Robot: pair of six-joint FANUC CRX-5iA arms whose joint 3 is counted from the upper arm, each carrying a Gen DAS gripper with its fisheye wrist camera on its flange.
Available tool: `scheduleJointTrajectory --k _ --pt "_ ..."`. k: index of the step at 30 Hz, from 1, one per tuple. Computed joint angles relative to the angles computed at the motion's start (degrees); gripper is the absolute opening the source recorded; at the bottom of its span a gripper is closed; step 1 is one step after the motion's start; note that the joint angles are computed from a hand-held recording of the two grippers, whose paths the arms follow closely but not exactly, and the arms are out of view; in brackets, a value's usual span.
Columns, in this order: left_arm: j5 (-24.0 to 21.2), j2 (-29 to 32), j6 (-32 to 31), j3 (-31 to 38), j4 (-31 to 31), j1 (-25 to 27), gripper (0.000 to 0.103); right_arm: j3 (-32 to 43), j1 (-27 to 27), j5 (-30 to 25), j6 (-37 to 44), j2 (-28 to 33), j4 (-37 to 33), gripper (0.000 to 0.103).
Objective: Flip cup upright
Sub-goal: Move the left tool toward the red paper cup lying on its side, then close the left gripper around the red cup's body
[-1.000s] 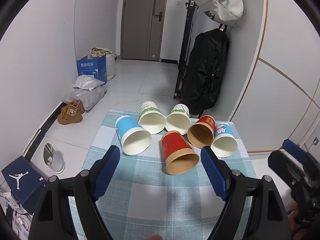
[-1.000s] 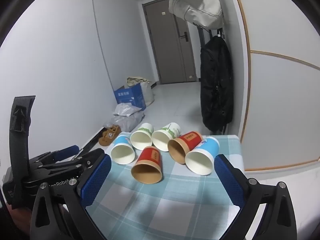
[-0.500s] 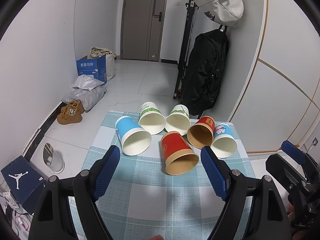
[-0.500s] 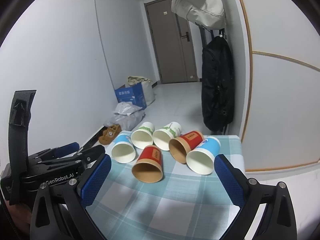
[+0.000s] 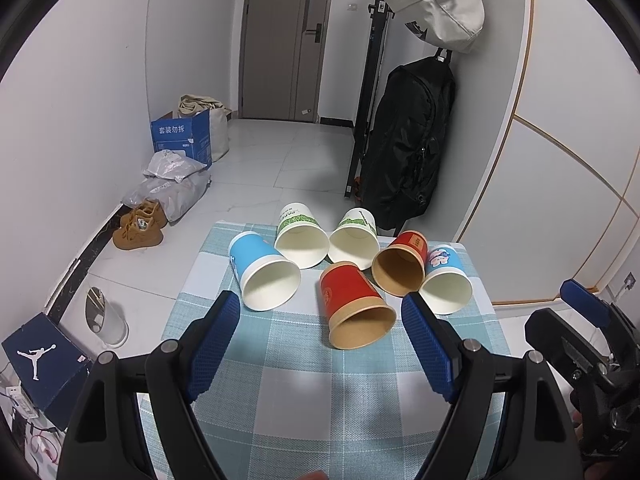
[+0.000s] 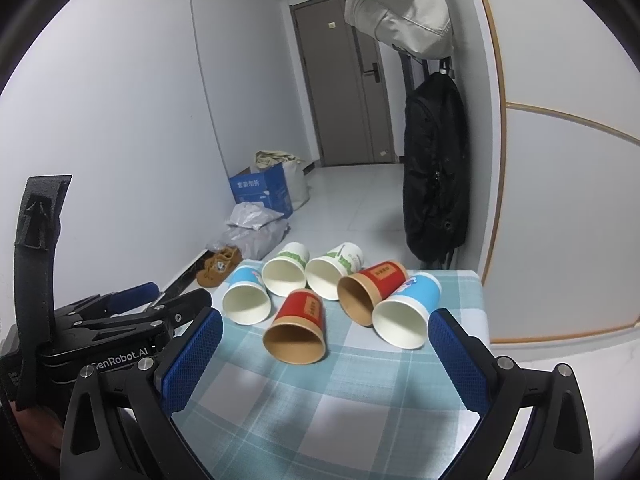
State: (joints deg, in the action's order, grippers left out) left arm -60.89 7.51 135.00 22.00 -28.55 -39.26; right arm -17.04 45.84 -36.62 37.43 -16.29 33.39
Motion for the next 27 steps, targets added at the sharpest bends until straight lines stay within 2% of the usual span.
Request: scheduleJointTrajectory --k 6,9,11,13,16,17,18,21,24,27 --pt "-0.3 0.1 -0.2 0.0 0.1 -0.1 0.08 0.2 0.1 -0.3 0.4 0.1 -0.1 0.103" --pt "-0.5 0.3 -1.4 -0.1 2.2 0.8 0.08 0.3 -0.1 -0.3 0.3 0.1 0.1 0.103" --pt "-0.3 0.6 -3.2 -0.2 5.1 2.1 0.08 0.3 -0.2 -0.2 0.0 0.0 0.3 0.103" --pt "0.1 1.2 -7.1 -0.6 10.5 4.2 0.08 0.5 -0.4 -0.5 -0.2 0.0 0.2 0.103" --pt "-1.6 2.9 -9.6 0.9 13.9 5.7 0.08 1.3 -1.0 -0.9 0.5 0.1 -2.0 0.103" --pt "-3.3 3.8 -11.0 2.0 16.3 6.6 0.08 1.3 -1.4 -0.8 0.6 0.1 -2.6 0.103" --pt "-3.0 4.1 -12.0 1.6 20.7 8.2 0.08 1.5 -1.7 -1.1 0.8 0.3 -3.1 0.103" --pt "-2.1 6.5 -16.3 3.0 27.1 10.5 0.08 2.8 -2.8 -1.8 2.3 1.0 -5.5 0.103" --pt "-4.6 11.1 -19.2 7.3 31.8 11.9 0.08 4.1 -4.3 -2.0 3.5 1.8 -8.3 0.103" --pt "-10.3 16.5 -19.1 13.7 34.4 13.0 0.079 5.4 -5.7 -2.4 4.6 2.6 -10.7 0.103"
